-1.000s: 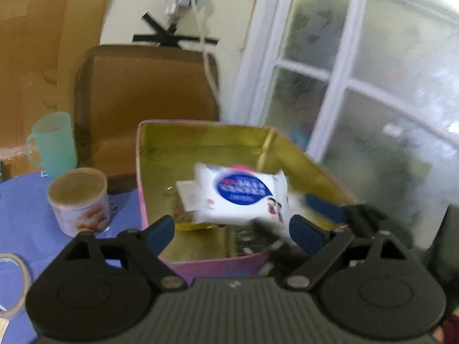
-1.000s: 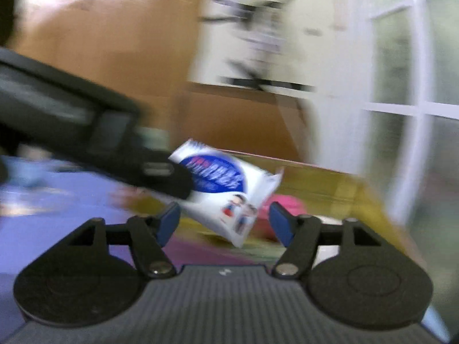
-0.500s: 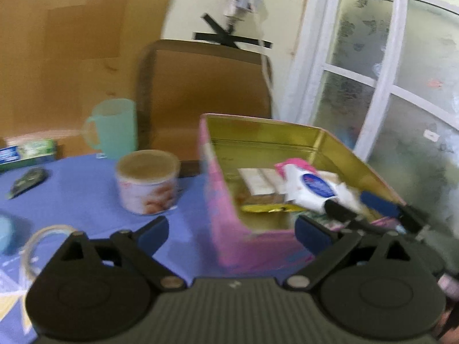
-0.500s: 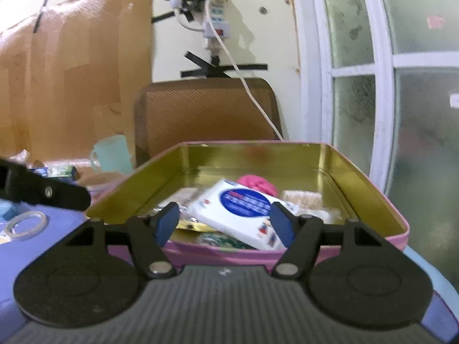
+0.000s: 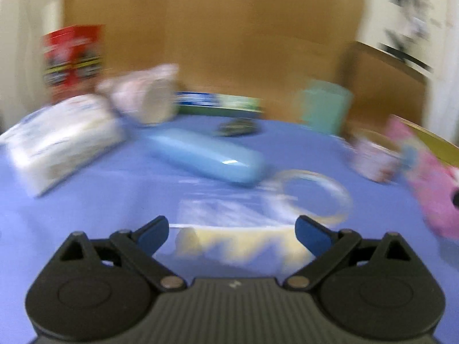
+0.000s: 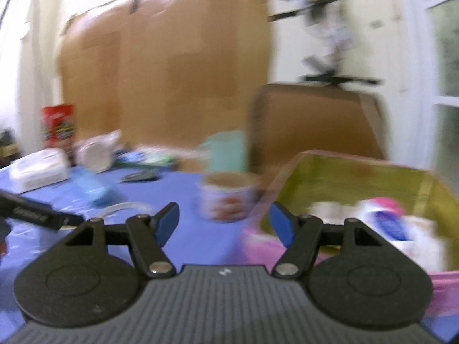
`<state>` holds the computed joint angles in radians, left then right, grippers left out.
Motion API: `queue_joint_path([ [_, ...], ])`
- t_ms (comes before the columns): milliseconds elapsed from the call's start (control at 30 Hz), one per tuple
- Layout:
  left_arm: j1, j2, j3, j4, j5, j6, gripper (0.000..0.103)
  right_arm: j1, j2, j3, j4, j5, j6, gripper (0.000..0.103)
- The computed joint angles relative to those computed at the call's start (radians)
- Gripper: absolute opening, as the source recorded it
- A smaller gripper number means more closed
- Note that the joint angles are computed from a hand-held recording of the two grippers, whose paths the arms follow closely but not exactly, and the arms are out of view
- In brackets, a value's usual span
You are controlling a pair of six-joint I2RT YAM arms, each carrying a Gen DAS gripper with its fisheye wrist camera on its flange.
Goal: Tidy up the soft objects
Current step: 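Reach the right gripper to the green correction tape and grasp it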
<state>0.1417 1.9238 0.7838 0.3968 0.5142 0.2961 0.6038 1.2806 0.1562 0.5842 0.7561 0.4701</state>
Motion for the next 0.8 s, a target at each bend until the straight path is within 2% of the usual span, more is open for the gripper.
queue_joint_path([
  [100,0.063,0.078,0.077,0.032,-0.026,-0.082,0.098,-0.087,0.171,0.141,0.047,-0.204,-0.033,0.07],
  [133,0.078,0.106,0.097,0.047,-0.018,-0.11,0.098,-0.103,0.225,0.202,0.039,-0.238,-0.036,0.069],
  [167,0.092,0.123,0.126,0.017,0.012,-0.137,0.098,-0.127,0.287,0.276,0.029,-0.28,-0.039,0.069],
  [200,0.105,0.124,0.116,0.049,0.038,-0.153,0.099,-0.15,0.354,0.365,0.004,-0.318,-0.037,0.069],
  [300,0.118,0.12,0.076,0.131,0.082,-0.148,0.099,-0.218,0.557,0.66,-0.135,-0.415,-0.01,0.07],
  [367,0.111,0.121,0.058,0.181,0.085,-0.164,0.099,-0.269,0.689,0.87,-0.277,-0.47,0.013,0.07],
  [533,0.137,0.14,0.055,0.231,0.137,-0.227,0.099,-0.349,1.015,1.422,-0.681,-0.538,0.118,0.073],
  [633,0.143,0.142,0.045,0.256,0.156,-0.236,0.1,-0.359,1.197,1.74,-0.909,-0.535,0.145,0.084],
  [700,0.146,0.142,0.031,0.282,0.165,-0.236,0.101,-0.354,1.296,1.909,-1.005,-0.475,0.109,0.081],
  [733,0.149,0.141,0.026,0.29,0.172,-0.235,0.101,-0.349,1.32,1.95,-1.03,-0.447,0.086,0.07],
  [800,0.153,0.143,0.027,0.293,0.183,-0.239,0.101,-0.344,1.296,1.893,-0.977,-0.435,0.05,0.058],
])
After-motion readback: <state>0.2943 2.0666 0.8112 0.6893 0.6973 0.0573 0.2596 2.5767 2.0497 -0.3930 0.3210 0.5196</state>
